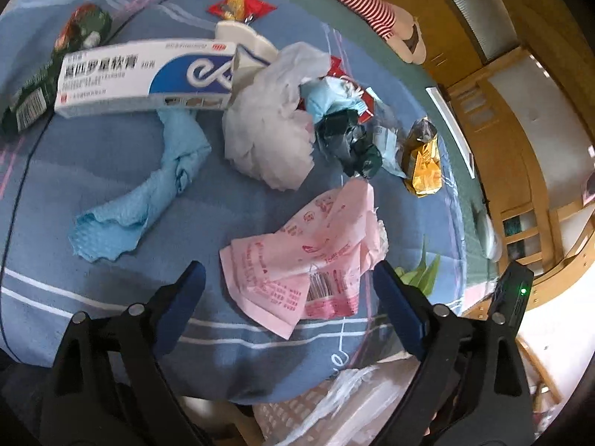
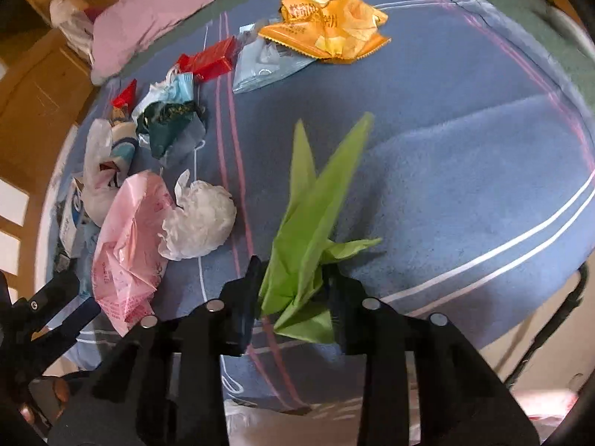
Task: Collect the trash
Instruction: 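Grasp the green paper origami with the right tool while the left tool reaches the pink paper, then grasp the pink paper with the left tool while the right tool lifts the green origami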
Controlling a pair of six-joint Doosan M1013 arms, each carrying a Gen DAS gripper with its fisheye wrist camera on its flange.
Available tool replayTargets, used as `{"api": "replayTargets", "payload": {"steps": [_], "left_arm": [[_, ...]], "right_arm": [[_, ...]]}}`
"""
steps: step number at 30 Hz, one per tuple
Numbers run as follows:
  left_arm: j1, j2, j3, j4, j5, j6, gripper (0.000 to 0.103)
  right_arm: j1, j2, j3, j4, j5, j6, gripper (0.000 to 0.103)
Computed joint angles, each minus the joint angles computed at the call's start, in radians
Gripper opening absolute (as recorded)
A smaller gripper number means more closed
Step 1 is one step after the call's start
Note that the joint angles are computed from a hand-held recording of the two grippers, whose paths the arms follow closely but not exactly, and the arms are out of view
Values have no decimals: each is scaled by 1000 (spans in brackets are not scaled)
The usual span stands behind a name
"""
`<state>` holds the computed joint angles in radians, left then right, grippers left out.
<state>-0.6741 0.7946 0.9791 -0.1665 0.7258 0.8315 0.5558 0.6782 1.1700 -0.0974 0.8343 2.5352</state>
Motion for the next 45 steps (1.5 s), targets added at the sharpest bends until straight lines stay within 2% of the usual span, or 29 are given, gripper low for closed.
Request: {"api": "replayTargets", "payload": {"steps": [2,4,5,7,10,14,15,16,17,18,19,22,26,28,31,34,37,40,42,44,45], "left_arm": [[-16,1,-11,106,-2,-47,92],[-41,0,-22,286,0,-110,94],[-56,4,-34,364,-3,-81,96],[-68,14,-55,403,8,-30,97],[-66,64,-140,347,112,52,97],[-47,84,-166,263,157,56,95],[-44,93,-180,243,187,70,91],[-41,96,-185,224,211,87,79],[-38,107,-203,202,236,105,75],[-41,106,-199,213,235,95,72],[-40,104,-195,214,228,89,65],[-34,91,-166,204,187,70,52],[-29,52,-96,222,83,11,41],[-30,37,-72,248,43,-16,40],[-37,-3,-9,346,-52,-101,39],[-48,-42,51,493,-139,-241,39],[-50,-59,83,555,-198,-302,39],[-50,-66,97,541,-248,-302,39],[-43,-79,123,491,-299,-275,38],[-37,-87,143,422,-345,-232,28],[-33,-91,154,373,-366,-196,28]], "right_arm": [[4,-15,23,-26,-29,24,30],[4,-33,50,-37,-58,64,30],[4,-43,65,-45,-74,89,30],[6,-76,103,-80,-112,152,30],[18,-111,131,-171,-110,224,30],[35,-138,144,-247,-91,258,30],[37,-145,149,-252,-89,255,30],[39,-144,146,-255,-88,254,30],[42,-144,143,-258,-91,250,30],[42,-141,138,-261,-91,243,30],[46,-137,130,-273,-87,236,27],[54,-122,110,-294,-73,220,22],[60,-113,102,-315,-72,224,21],[61,-112,102,-331,-76,235,21],[60,-115,110,-347,-94,256,21],[62,-121,119,-378,-111,280,21],[65,-128,126,-405,-129,295,21],[67,-131,124,-411,-138,291,21],[70,-137,125,-410,-150,279,21],[75,-150,128,-419,-162,253,21],[76,-156,132,-422,-168,246,21]]}}
